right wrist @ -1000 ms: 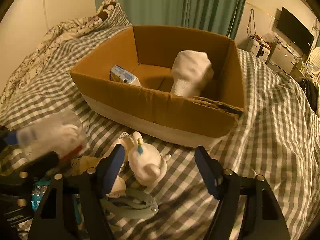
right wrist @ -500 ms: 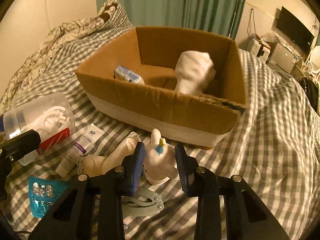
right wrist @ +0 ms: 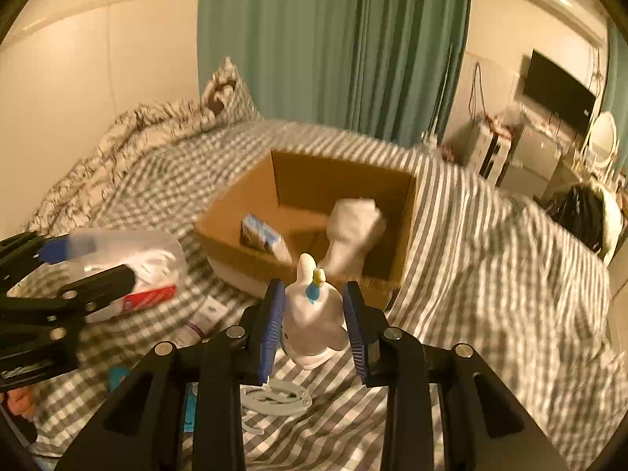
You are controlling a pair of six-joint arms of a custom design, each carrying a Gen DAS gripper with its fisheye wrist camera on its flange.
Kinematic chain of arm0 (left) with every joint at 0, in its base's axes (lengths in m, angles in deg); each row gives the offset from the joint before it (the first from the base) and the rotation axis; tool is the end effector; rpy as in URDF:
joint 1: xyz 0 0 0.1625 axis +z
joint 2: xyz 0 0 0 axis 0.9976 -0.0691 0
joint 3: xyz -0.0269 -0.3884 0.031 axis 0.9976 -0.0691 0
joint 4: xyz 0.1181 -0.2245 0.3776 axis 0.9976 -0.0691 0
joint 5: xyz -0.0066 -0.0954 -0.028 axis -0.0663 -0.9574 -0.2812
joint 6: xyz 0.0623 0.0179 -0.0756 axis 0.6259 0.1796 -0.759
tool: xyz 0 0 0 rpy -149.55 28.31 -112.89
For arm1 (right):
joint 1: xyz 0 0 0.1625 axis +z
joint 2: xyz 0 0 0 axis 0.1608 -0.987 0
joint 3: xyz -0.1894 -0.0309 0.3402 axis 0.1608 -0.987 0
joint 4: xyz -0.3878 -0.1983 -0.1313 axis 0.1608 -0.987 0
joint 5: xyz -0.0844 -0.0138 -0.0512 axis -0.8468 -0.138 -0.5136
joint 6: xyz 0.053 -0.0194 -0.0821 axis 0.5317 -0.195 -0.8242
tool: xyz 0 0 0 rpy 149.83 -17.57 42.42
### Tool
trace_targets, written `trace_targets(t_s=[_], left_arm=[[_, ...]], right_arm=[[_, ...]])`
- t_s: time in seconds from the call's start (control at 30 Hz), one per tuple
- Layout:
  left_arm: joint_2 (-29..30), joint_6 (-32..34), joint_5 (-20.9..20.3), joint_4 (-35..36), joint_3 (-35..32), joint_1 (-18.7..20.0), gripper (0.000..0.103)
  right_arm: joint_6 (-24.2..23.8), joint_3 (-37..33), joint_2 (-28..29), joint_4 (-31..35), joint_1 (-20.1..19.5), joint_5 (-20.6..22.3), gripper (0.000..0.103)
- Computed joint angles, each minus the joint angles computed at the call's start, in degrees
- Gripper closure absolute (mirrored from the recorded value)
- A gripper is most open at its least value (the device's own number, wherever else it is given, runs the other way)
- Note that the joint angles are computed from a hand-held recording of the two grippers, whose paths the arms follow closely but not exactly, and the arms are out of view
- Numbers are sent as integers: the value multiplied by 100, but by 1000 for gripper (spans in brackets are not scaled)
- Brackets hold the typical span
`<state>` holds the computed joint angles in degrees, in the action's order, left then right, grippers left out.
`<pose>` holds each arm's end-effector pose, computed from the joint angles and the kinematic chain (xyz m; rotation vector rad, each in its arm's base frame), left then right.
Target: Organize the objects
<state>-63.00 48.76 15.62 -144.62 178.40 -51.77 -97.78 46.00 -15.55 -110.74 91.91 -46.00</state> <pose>-0.2998 -0.4623 0.1308 0.5972 2.2957 -0.9421 0.1820 -0.4891 0.2378 0.7506 -2.1892 0.8654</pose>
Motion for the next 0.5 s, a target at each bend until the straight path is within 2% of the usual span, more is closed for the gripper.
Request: trace_targets(t_s=[0.17, 0.2, 0.23, 0.27, 0.5], left_arm=[[282, 650, 78, -454, -448, 44, 39], [351, 761, 57, -527, -568, 78, 39], [429, 881, 29, -620, -685, 109, 39], [500, 975, 18, -695, -789, 130, 39], [1276, 1620, -41, -1076, -1757, 450, 39]], right_arm=[[-164, -216, -65, -47, 287, -10, 75], [-184, -302, -52, -23, 327, 7, 79], [-206, -381, -29, -18, 355, 30, 95], [-243, -469, 5, -21, 375, 46, 98], [-287, -1172, 419, 192, 237, 104, 100]])
